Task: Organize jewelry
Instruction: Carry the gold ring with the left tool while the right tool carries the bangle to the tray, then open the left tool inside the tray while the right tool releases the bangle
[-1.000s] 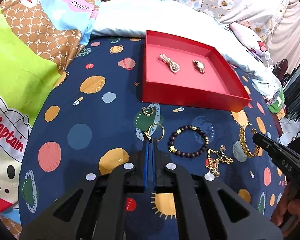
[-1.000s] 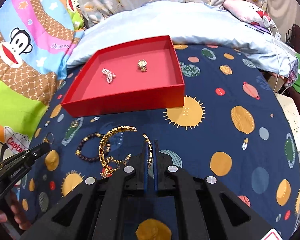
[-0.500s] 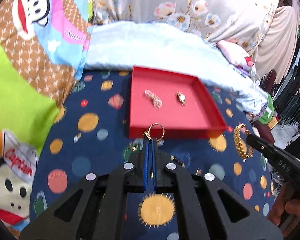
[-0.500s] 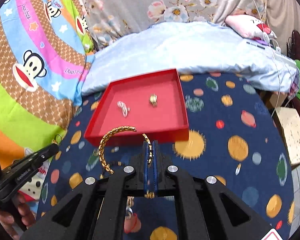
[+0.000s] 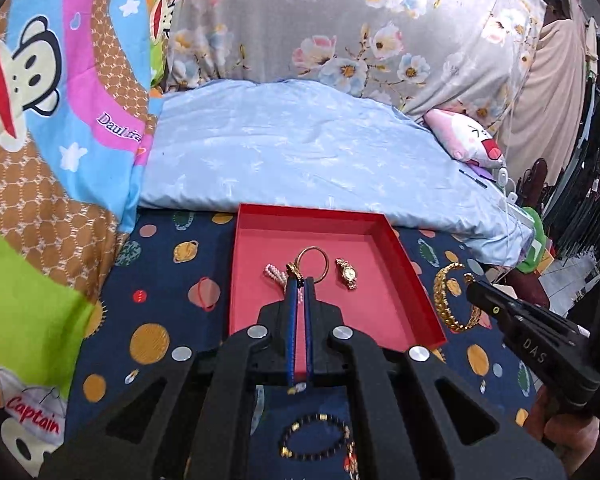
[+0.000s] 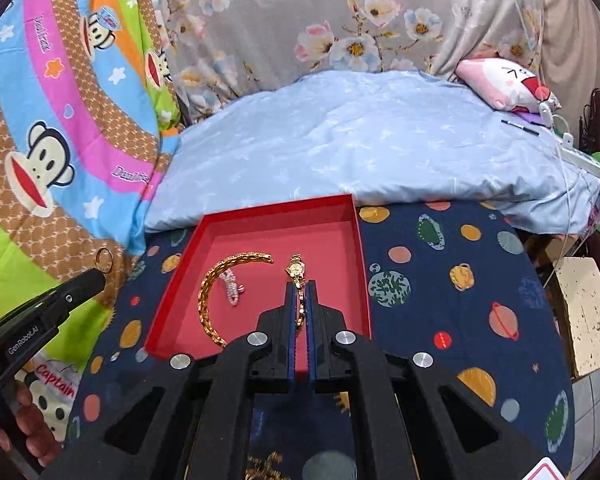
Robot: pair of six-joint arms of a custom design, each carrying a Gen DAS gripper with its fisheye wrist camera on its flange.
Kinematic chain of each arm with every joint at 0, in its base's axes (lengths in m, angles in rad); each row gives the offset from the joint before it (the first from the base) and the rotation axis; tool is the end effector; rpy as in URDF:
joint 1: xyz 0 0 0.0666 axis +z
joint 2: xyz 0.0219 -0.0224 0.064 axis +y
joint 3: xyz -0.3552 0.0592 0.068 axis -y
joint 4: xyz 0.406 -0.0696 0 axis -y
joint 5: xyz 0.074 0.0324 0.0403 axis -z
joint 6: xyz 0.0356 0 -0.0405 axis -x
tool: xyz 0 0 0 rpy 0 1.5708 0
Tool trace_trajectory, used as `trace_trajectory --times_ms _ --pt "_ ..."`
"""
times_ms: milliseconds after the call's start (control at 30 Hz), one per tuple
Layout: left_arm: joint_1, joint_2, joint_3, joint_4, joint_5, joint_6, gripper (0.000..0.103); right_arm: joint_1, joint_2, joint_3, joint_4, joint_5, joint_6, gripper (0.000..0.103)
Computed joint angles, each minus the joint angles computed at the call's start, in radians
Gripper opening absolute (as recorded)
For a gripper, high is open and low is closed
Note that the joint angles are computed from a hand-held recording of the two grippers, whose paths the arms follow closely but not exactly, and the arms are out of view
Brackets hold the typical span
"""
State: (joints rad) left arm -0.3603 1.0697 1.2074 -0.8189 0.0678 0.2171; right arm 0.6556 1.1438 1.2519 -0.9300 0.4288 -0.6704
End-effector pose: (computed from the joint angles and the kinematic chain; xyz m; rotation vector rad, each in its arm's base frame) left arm 0.3715 -0.1430 0.4614 0.1997 2.2701 -0.3833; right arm 0.3363 0.2395 0.4478 0.2135 2.2953 0.1614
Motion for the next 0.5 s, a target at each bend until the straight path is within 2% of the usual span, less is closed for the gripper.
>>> trace_trajectory --times_ms 300,500 --pt "-0.001 0.133 0.019 0.008 -0.017 0.011 0.002 -0.077 0.109 -0.009 0.041 -0.097 0.023 0.003" --pt "0.004 0.169 0.009 0.011 -0.006 0.014 0.002 -0.086 0.152 -0.01 0.049 -0.129 0.028 0.004"
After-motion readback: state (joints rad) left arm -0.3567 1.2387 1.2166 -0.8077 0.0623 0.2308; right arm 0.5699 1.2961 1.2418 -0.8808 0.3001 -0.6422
